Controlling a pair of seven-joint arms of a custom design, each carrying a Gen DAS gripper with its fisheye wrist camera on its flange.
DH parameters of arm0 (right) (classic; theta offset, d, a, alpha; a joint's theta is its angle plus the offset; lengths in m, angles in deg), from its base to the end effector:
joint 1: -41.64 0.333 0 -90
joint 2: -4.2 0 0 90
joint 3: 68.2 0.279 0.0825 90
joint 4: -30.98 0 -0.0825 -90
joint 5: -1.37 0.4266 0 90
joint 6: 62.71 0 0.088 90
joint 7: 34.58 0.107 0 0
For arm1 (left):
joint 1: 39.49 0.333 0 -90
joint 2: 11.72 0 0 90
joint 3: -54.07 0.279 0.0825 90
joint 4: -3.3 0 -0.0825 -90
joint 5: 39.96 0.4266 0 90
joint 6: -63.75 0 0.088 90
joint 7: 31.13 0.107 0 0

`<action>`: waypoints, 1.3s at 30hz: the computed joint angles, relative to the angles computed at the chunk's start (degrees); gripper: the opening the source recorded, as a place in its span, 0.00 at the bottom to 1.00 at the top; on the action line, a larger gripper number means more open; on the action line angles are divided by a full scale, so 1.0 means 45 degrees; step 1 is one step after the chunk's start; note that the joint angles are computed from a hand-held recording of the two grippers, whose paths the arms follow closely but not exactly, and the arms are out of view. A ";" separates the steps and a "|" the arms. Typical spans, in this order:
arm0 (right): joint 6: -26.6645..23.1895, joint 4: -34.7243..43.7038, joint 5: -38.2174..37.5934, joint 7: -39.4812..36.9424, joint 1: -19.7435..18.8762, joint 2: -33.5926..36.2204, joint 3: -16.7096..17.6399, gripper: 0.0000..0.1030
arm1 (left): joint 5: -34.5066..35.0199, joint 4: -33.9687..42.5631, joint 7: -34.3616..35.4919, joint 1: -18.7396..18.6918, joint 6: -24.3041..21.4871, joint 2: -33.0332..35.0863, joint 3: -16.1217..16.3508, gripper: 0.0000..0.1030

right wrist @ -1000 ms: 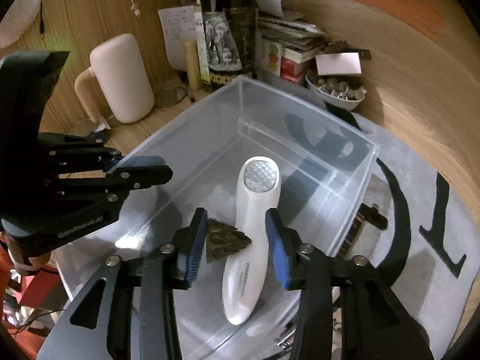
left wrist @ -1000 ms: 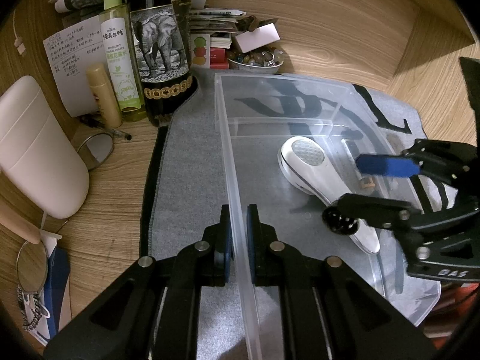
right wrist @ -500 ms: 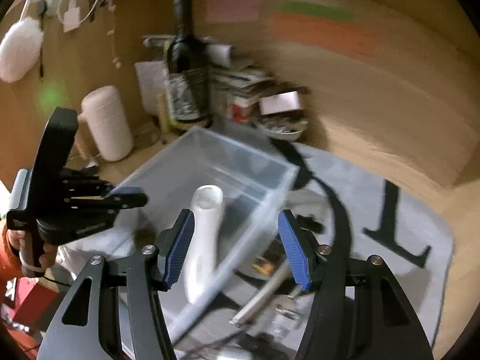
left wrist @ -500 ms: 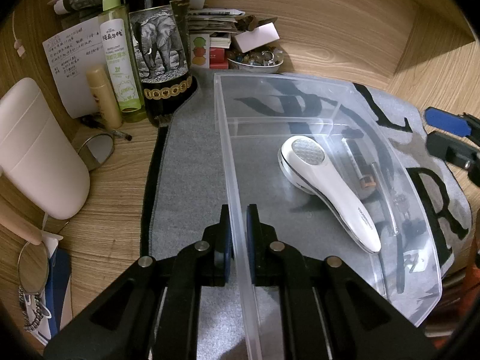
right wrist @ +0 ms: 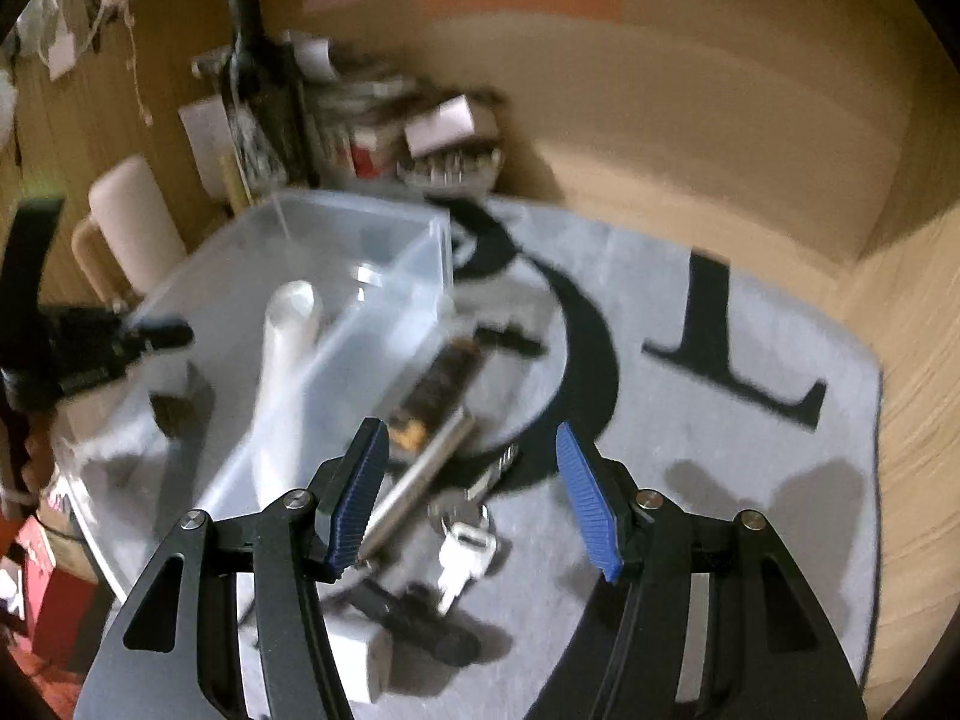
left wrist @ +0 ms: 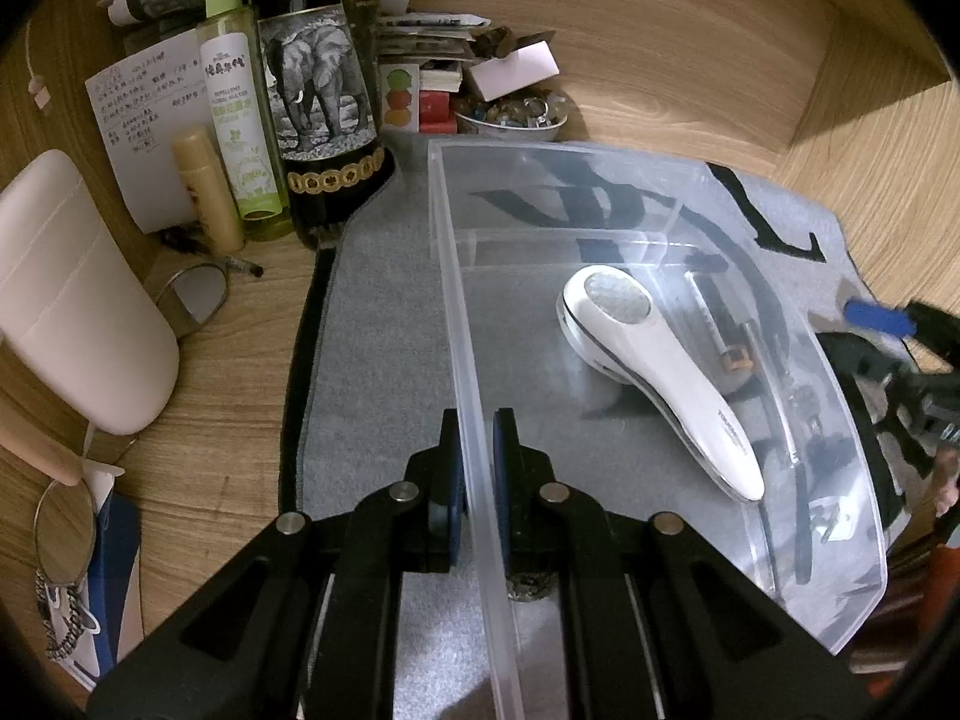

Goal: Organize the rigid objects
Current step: 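Grasp the silver keys on the rug with the right gripper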

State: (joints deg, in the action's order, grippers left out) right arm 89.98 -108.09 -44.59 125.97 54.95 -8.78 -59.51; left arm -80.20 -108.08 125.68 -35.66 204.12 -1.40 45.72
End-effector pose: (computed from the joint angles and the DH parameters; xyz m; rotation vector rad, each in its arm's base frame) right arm 0.4862 0.2183 0.3733 -1.6535 2.0257 -0.7355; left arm 0.6532 -0.0495 0.3668 -1.1217 2.6105 -0.8958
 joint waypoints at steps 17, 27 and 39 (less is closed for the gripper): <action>0.0235 -0.0698 0.2043 -0.2142 0.0268 0.0387 -0.0336 0.33 | -0.0084 -0.0075 0.0065 -0.0008 0.0063 -0.0017 -0.0016 0.09; 0.0277 -0.0767 0.0676 -0.0612 -0.0045 0.0262 -0.0085 0.24 | -0.0090 -0.0074 0.0064 -0.0011 0.0068 -0.0010 -0.0013 0.09; 0.0768 -0.0948 -0.0992 0.1217 -0.0587 -0.0613 0.0255 0.24 | -0.0023 -0.0112 -0.0018 -0.0044 0.0072 -0.0072 -0.0005 0.09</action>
State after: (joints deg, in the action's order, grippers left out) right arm 93.44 -112.35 -49.05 131.45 52.31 -11.53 -58.36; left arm -80.31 -108.58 125.60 -35.86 204.45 -1.72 45.70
